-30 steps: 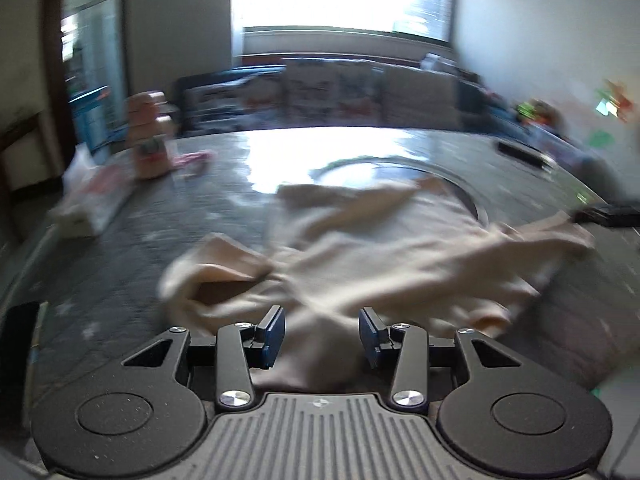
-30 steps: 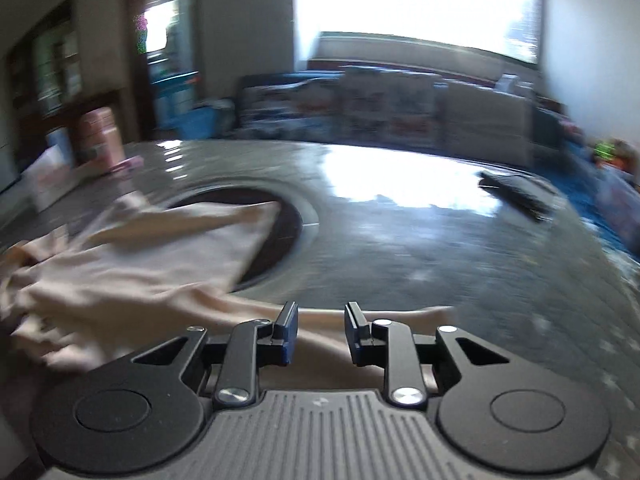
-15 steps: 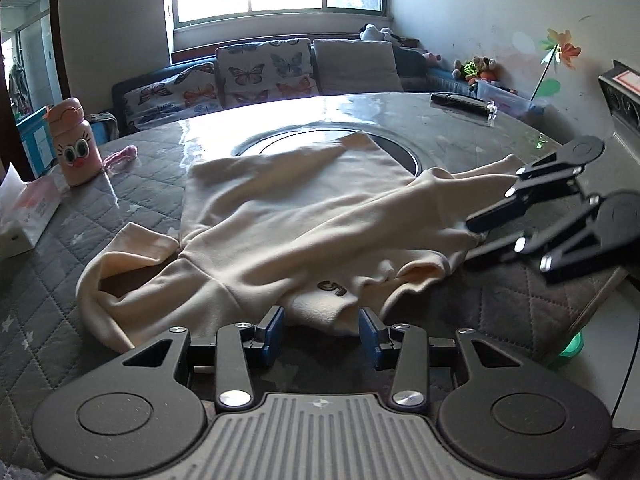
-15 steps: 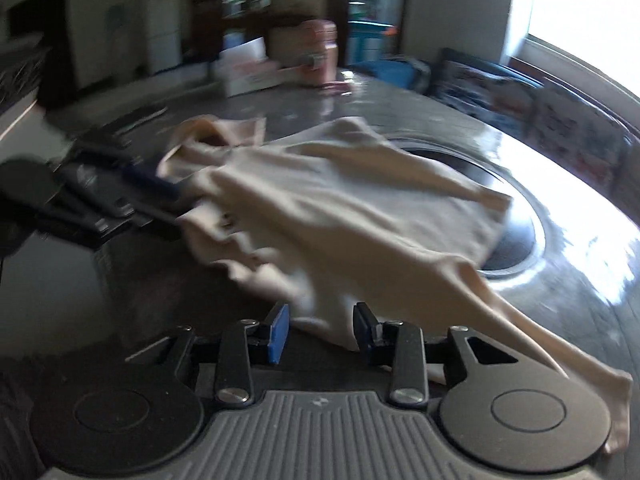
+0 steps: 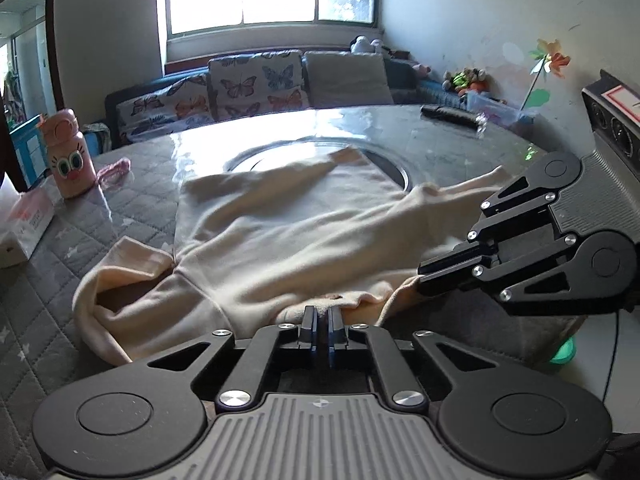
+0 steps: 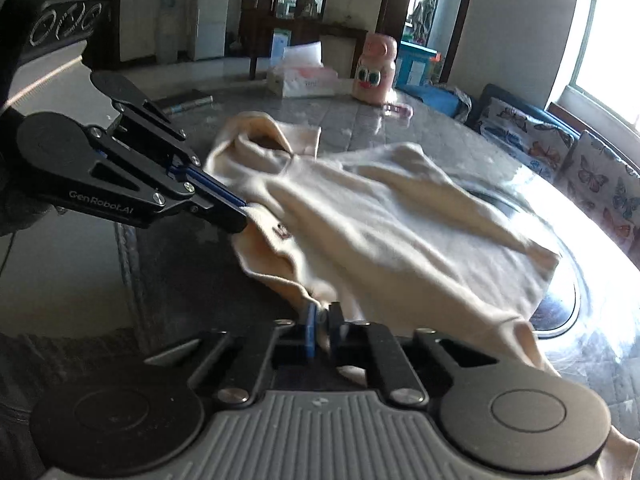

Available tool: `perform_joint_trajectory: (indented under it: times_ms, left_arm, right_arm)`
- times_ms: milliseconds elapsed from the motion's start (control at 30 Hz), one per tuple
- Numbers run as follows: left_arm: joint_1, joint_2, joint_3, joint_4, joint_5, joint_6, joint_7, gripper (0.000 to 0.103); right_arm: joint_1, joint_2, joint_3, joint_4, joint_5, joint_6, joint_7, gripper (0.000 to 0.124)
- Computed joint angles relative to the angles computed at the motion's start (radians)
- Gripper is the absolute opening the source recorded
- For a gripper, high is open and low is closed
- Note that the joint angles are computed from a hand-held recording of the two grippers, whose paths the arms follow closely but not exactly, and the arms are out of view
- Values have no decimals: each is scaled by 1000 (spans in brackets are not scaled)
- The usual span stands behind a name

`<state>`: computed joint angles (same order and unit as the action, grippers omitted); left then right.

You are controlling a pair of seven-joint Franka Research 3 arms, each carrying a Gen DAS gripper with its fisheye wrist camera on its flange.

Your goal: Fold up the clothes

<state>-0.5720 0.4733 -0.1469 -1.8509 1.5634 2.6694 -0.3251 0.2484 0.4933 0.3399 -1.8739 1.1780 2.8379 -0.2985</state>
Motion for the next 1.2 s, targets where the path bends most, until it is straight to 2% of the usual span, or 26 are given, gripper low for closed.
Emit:
perform_joint_trajectory:
  times_ms: [100,200,333,500,633,767,867,900,967,1067,1133,1200]
  left_arm:
    - [6,-30,-7,-25,28,29,-5,5]
    - [24,-45,-20,-46,17,78,39,5]
    - [40,-27,-28,-53,-99,112,173,9]
    - [25,-50,2,-52,-22,141,119,10]
    - [39,-17,6,6,12,136,82,10]
    - [56,74,18,108,-49,183,131,10]
    - [54,138,33,171,-127,226,216,10]
    - [50,149,30,176,-161,234,248,10]
    - [62,179,18,196,-247,249,346,10]
    - [69,203,14,208,-341,261,447,15]
    - [47,198,46,206,-355,266,440,25]
    - [31,193,77,210,-374,269,444,26]
  right_arm:
    - [-24,-60,-5,-47,8,-67,-10,5]
    - [-14,-108,-44,-92,-32,-140,6,5]
    - [9,-115,-95,-106,-134,-227,92,7]
    - [-11,-110,-106,-68,-129,-300,140,12]
    - [4,-56,-100,-4,-79,-197,170,15]
    - [26,33,-97,83,-105,-65,273,16]
    - [34,85,-107,133,-176,-21,384,20]
    - [34,100,-108,144,-198,-1,406,24]
    - [56,121,-134,153,-268,34,482,24]
    - [52,131,-145,157,-344,20,566,27]
    - [28,131,-125,162,-371,11,585,28]
    - [1,137,-100,181,-391,-5,609,28]
